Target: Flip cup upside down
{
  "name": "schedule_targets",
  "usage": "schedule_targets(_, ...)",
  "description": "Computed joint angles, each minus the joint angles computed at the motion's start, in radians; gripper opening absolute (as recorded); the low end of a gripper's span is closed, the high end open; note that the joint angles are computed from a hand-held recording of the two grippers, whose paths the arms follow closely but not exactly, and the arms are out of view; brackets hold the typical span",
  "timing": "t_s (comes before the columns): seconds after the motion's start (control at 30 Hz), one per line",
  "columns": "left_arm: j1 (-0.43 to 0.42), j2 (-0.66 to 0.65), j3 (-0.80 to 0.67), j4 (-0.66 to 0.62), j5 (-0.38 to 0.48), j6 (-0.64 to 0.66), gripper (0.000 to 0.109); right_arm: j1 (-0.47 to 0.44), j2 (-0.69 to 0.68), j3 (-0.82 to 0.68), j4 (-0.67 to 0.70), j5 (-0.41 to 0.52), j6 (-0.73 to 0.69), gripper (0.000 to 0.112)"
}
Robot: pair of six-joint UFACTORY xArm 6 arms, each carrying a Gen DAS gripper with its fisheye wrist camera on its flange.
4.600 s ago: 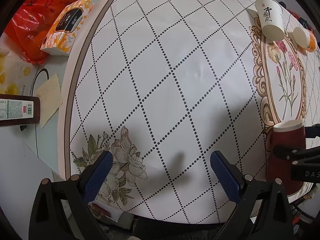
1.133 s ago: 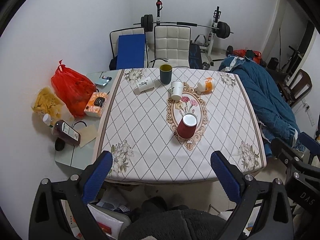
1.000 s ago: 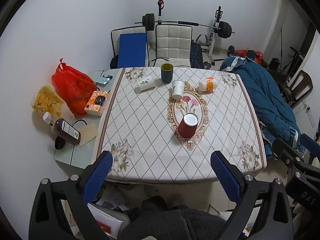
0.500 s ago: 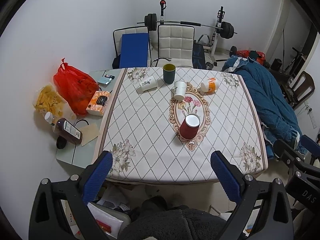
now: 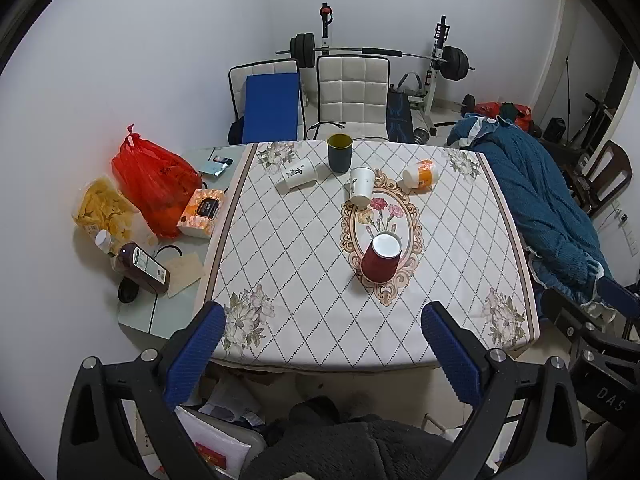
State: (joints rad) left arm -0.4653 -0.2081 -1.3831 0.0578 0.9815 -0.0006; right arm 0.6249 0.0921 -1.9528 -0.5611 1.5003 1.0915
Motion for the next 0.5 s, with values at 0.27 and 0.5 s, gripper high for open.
schedule_targets(0.27,-0.006,-0.004,0.002,0.01,-0.001,-0.008,0.1,0.003,-0.027,0.041,-0.004,-0.01,0.021,0.097)
schedule_targets(0.5,-0.013,-0.005,-0.002,0.023,-0.001,-0.024,0.101,0.003,-0.035,0.053,-0.004,-0.015,0.025,0.097)
